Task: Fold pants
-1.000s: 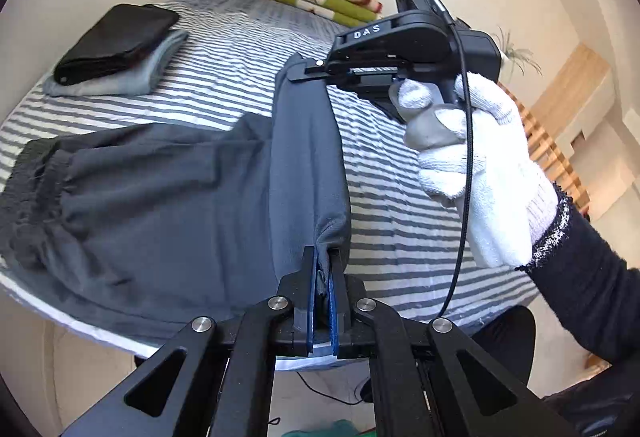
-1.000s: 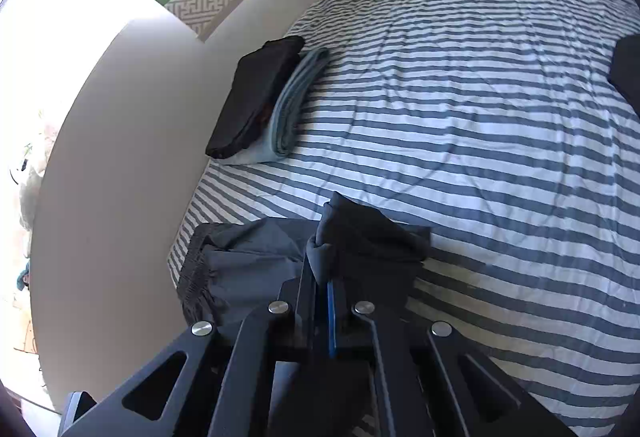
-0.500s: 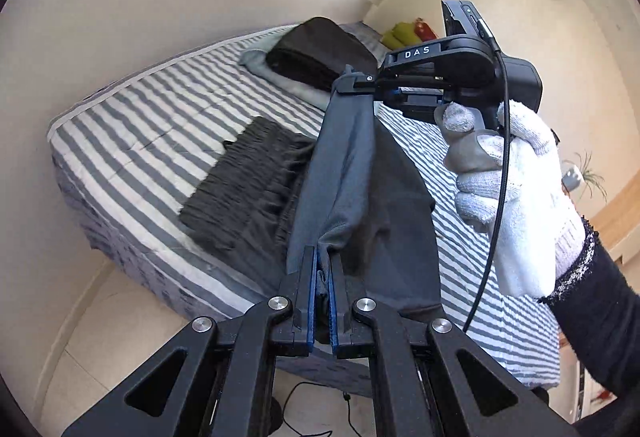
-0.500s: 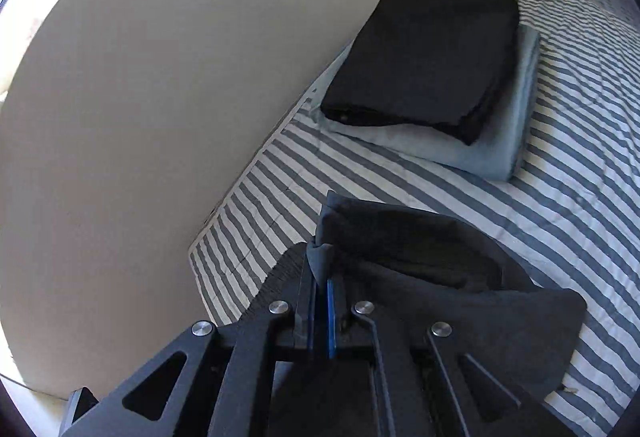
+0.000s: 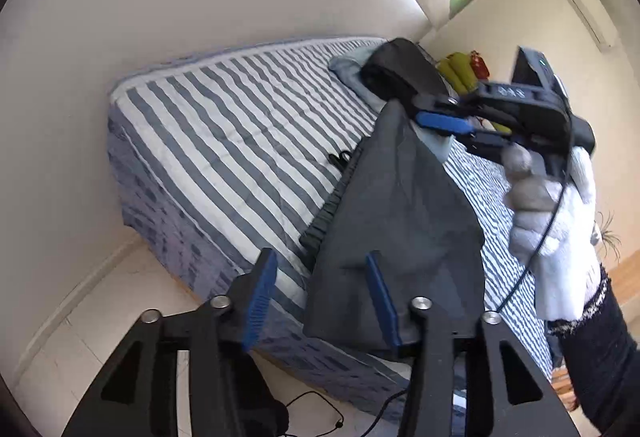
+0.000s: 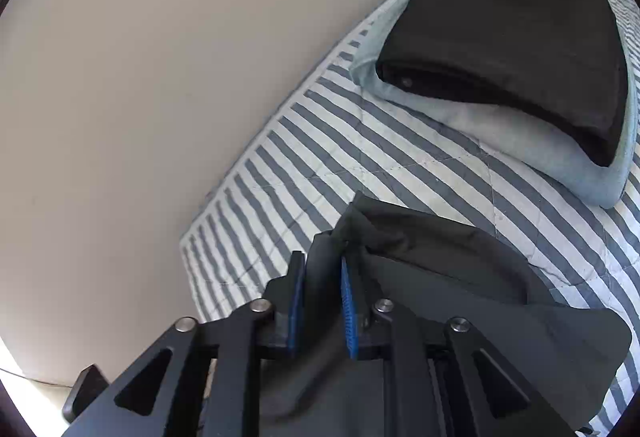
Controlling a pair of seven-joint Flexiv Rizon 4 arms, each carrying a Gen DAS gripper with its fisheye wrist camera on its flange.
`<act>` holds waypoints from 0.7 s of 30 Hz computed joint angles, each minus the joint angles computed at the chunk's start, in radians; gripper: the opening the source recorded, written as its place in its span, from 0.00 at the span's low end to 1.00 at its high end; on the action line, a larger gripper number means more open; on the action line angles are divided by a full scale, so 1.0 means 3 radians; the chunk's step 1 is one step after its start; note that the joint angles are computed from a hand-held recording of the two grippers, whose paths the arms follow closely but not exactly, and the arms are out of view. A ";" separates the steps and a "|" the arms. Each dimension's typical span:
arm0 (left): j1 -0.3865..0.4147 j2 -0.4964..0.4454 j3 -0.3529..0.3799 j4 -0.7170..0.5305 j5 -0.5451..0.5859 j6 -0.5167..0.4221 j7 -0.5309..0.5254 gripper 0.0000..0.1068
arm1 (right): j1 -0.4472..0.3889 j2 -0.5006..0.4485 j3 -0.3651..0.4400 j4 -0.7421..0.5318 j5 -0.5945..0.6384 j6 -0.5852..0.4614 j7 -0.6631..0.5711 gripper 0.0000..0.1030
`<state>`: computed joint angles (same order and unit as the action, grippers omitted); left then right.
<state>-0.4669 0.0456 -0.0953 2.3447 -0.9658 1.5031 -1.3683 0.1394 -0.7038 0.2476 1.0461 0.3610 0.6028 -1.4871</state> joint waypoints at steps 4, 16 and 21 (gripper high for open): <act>0.0060 0.0115 0.0038 -0.0019 0.0317 0.0008 -0.0100 0.48 | -0.0199 0.0493 0.0059 0.0554 0.0138 0.0336 -0.0385 0.22; 0.0364 -0.0693 -0.0073 -0.1122 0.1918 -0.0791 -0.0662 0.48 | 0.0020 0.1899 -0.0017 0.2990 0.0132 0.1471 -0.0749 0.23; 0.0340 -0.1043 0.0165 -0.1654 0.2882 -0.1242 -0.1346 0.46 | 0.0161 0.1996 -0.0010 0.3277 0.0263 0.1231 -0.0838 0.23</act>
<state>-0.3648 -0.2675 -0.0458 1.8485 -0.1011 1.1304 -1.7721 0.1877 -0.1050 0.2444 2.0293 0.4400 0.9722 -1.7386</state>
